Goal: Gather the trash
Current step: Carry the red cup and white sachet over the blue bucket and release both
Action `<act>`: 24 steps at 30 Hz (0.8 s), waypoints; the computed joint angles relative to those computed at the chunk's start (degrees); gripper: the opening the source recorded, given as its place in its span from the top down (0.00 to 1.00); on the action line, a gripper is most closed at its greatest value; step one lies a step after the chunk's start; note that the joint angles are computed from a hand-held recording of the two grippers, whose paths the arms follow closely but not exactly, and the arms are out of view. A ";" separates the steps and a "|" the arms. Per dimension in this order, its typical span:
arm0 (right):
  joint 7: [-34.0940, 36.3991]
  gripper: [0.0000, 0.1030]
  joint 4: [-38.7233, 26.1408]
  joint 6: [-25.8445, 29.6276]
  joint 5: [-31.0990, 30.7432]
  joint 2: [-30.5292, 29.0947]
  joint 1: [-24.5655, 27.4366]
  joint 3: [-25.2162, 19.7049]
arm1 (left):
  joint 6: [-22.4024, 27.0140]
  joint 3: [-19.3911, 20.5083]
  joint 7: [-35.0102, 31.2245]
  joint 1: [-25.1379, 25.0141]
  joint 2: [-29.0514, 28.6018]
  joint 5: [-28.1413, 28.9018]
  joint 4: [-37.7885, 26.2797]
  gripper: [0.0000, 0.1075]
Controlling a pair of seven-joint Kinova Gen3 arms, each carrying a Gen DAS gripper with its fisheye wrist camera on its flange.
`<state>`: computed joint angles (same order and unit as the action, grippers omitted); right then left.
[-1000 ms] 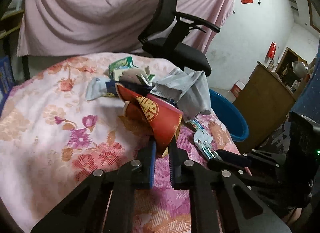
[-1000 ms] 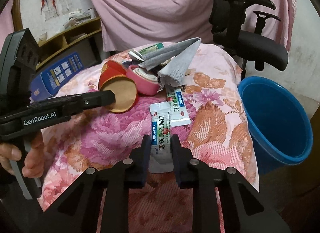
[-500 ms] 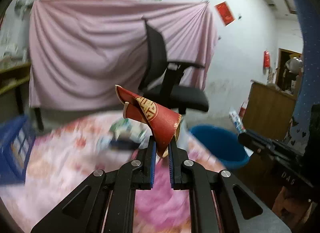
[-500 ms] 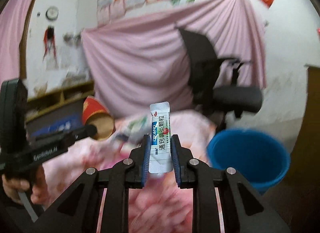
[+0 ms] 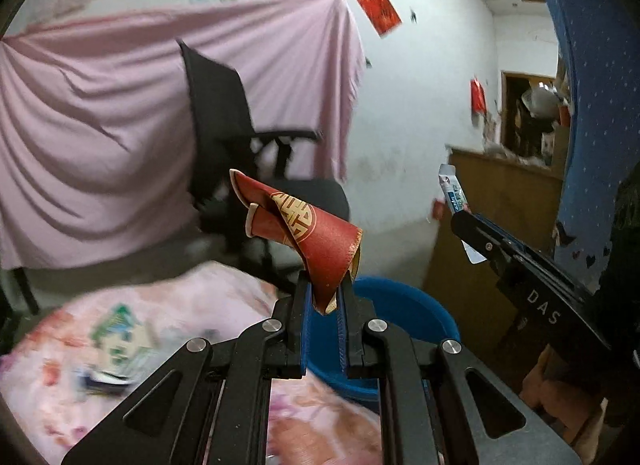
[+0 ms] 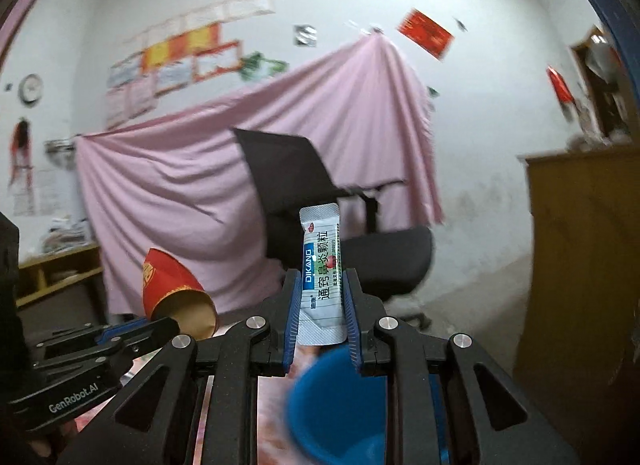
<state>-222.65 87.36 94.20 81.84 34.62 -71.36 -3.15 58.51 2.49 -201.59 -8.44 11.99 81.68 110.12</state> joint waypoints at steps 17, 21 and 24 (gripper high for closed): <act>-8.52 0.81 10.01 -15.26 -10.72 -6.41 9.67 -4.07 | 1.36 -17.08 39.61 26.92 13.34 -25.06 -23.43 0.91; -8.40 0.80 10.19 -17.15 -12.20 -6.81 10.31 -3.94 | -1.34 -6.46 44.80 19.87 13.32 -30.52 -23.98 0.89; -8.89 0.80 10.18 -17.62 -12.98 -7.17 10.38 -3.72 | -4.44 1.48 46.26 14.32 12.27 -33.14 -22.40 0.75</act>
